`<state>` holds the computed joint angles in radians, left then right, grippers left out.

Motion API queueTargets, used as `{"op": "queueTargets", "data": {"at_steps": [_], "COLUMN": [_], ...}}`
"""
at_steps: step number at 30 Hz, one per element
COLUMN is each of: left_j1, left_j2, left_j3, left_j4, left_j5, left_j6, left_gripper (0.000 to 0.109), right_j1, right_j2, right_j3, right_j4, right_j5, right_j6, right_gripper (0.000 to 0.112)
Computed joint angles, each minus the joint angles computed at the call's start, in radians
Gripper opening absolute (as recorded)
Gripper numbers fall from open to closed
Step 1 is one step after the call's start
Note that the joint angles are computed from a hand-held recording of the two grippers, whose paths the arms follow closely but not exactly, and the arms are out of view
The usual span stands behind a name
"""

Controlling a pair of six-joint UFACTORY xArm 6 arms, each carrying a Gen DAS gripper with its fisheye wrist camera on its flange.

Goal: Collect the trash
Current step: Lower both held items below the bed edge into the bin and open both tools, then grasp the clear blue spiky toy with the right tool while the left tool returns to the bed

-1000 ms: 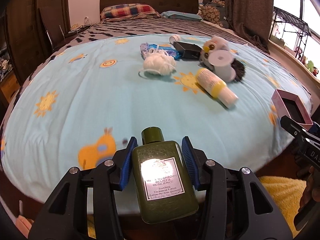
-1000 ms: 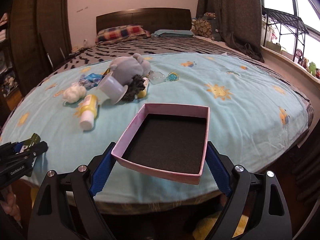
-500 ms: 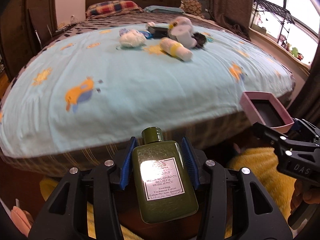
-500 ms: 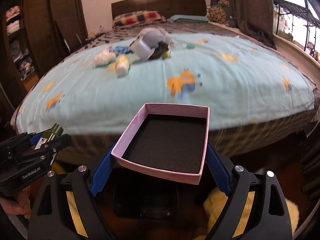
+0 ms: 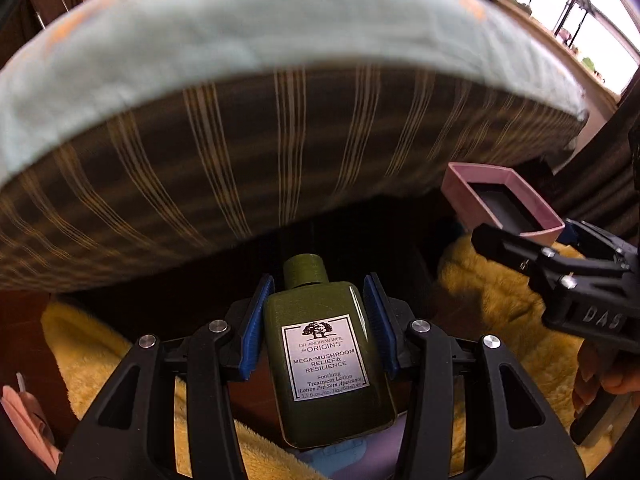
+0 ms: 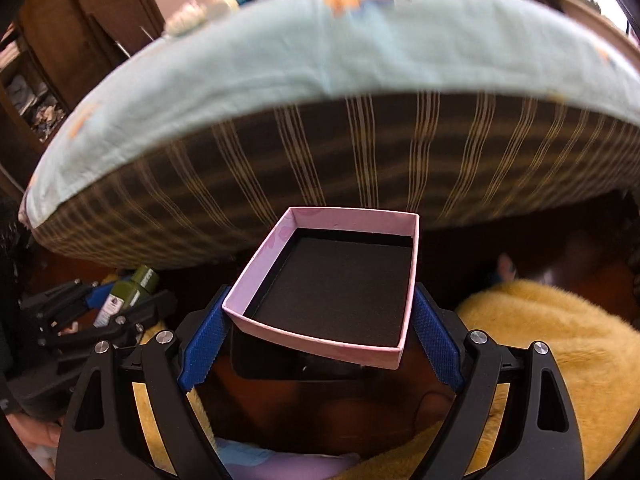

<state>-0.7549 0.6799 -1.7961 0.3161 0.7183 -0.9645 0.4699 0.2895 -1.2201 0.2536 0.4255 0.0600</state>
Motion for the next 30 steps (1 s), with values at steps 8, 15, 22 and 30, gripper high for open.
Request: {"op": "queueTargets", "data": {"at_steps": [8, 15, 22, 30], "left_j1": [0.016, 0.017, 0.03, 0.032], "left_j2": [0.127, 0.203, 0.199, 0.109], "left_j3": [-0.092, -0.179, -0.179, -0.095], "left_j4": [-0.189, -0.234, -0.242, -0.137], "left_j5": [0.025, 0.068, 0.055, 0.037], "left_j6": [0.153, 0.208, 0.215, 0.137], "left_gripper": [0.044, 0.045, 0.059, 0.073], "right_j1": [-0.008, -0.004, -0.01, -0.027], "right_j2": [0.134, 0.221, 0.219, 0.163], "right_j3": [-0.12, -0.216, -0.247, -0.206], "right_j4": [0.077, 0.082, 0.068, 0.025], "right_j5": [0.103, 0.167, 0.186, 0.109], "right_j6": [-0.048, -0.029, -0.012, 0.021], "right_gripper": [0.087, 0.088, 0.088, 0.088]}}
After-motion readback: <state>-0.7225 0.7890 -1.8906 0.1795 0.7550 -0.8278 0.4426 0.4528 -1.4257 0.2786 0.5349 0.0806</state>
